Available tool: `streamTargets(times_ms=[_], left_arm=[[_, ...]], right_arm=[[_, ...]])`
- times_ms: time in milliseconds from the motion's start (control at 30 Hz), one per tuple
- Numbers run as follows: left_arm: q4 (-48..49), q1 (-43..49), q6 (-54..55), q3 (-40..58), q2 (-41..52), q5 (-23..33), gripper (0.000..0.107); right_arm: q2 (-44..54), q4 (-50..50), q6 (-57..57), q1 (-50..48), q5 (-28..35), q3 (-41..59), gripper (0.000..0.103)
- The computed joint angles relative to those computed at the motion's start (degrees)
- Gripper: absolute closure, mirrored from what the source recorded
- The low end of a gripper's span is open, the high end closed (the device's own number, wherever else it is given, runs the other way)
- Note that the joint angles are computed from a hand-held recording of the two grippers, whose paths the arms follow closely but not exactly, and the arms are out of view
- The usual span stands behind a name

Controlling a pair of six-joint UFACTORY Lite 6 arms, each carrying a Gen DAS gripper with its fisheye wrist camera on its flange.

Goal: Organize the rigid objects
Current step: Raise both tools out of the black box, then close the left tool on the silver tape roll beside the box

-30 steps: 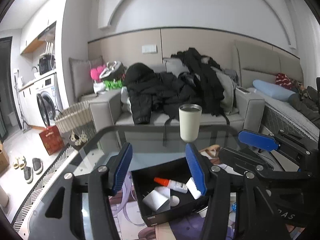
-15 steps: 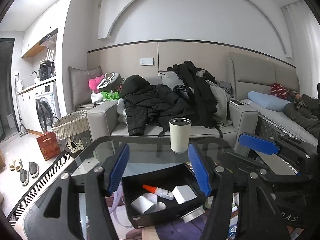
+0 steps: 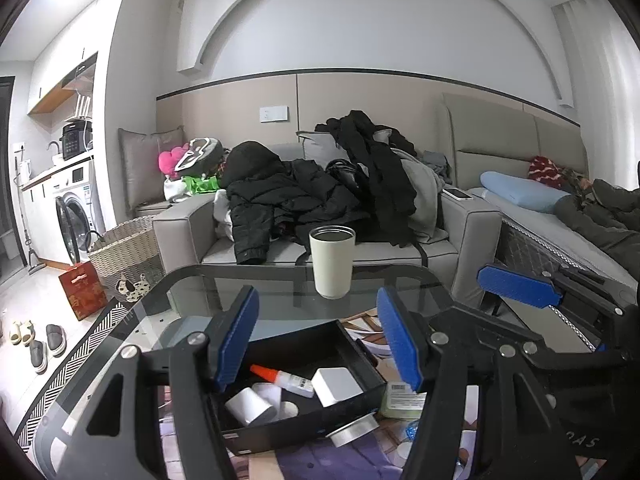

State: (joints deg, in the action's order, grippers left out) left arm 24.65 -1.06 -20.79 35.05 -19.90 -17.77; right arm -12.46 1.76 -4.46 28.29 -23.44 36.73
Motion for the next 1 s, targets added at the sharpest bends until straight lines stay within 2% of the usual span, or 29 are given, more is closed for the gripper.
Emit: streamTargets(times_ms=[133, 367, 567, 700, 833, 933, 1000], left_arm=[[-10.1, -3.2, 10.0, -0.3, 0.8, -0.7, 0.045], [-13.2, -5.3, 14.8, -0.2, 2.7, -0.1, 0.045], [1.3, -4.3, 5.0, 2.4, 8.6, 2.4, 0.045], [1.3, -5.5, 8.6, 3.9, 13.7, 4.5, 0.045], [11.4, -6.2, 0.3, 7.1, 19.6, 8.1, 0.045], [23.8, -6.7, -10.4, 7.9, 22.2, 9.1, 0.045], [21.8, -7.8, -7.5, 8.3, 23.9, 10.0, 0.045]], right_arm=[[-1.5, -4.5, 3.4, -2.3, 0.1, -1.7, 0.054], [-1.5, -17.4, 13.9, -6.6, 0.8, -2.7, 0.054], [1.9, -32.7, 26.7, -9.6, 2.8, -1.4, 0.054], [7.2, -44.8, 37.8, -11.1, 5.3, 1.6, 0.054], [11.9, -48.2, 40.0, -11.5, 6.5, 3.4, 0.054], [15.5, -51.0, 42.7, -11.5, 7.6, 4.8, 0.054], [18.0, -55.7, 47.0, -11.5, 8.5, 5.9, 0.054]])
